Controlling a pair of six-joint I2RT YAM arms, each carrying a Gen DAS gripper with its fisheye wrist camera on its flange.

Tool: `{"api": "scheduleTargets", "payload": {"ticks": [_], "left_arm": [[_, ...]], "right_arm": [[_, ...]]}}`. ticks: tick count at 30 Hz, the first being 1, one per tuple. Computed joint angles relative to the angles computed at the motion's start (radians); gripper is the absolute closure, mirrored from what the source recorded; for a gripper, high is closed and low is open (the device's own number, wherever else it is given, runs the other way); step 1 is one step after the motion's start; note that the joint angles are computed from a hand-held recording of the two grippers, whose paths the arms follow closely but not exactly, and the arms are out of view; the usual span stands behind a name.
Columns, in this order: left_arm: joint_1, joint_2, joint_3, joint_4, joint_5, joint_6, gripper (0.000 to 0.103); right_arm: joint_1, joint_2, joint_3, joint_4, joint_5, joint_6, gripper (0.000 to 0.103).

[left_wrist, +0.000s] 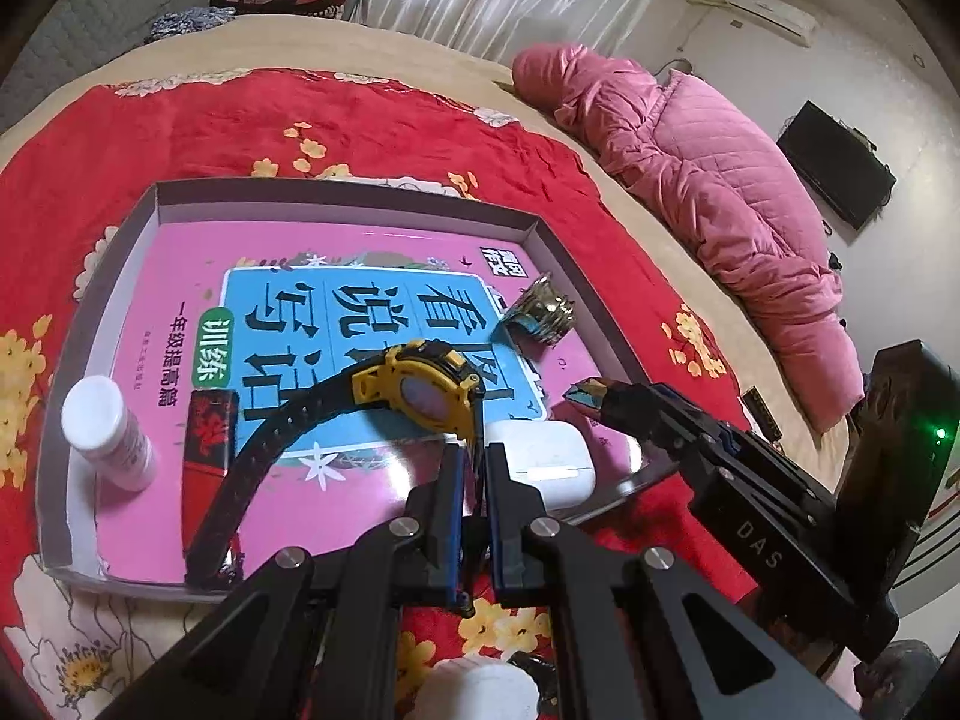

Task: Organize rigid objects
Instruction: 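Lower watch into box with left gripper while right lowers knife beside earbud case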

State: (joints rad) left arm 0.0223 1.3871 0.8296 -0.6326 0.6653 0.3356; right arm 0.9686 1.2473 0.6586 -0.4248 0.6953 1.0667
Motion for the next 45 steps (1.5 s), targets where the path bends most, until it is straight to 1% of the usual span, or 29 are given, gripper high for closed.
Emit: {"api": "scheduleTargets", "payload": {"ticks": [12,24,32,41,45], "left_arm": [[0.053,0.032,0.026,-0.036,0.021,0.027,0.096],[0.043,0.080,0.050,-0.005,0.011,-0.015,0.096],[0.026,0.118,0.053,0.011,-0.026,-0.035,0.096],[0.029,0.113,0.034,0.022,-0.023,-0.035,0.096],[0.032,0.116,0.037,0.012,-0.028,-0.023,0.095]], "right_arm": [[-0.019,0.051,0.004,0.043,-0.035,-0.032,0.080],[-0.056,0.115,0.028,0.062,-0.085,-0.062,0.080],[-0.064,0.119,0.036,0.043,-0.100,-0.055,0.080],[-0.051,0.091,0.021,0.041,-0.105,-0.040,0.078],[-0.039,0.077,0.015,0.041,-0.105,-0.035,0.074]]}}
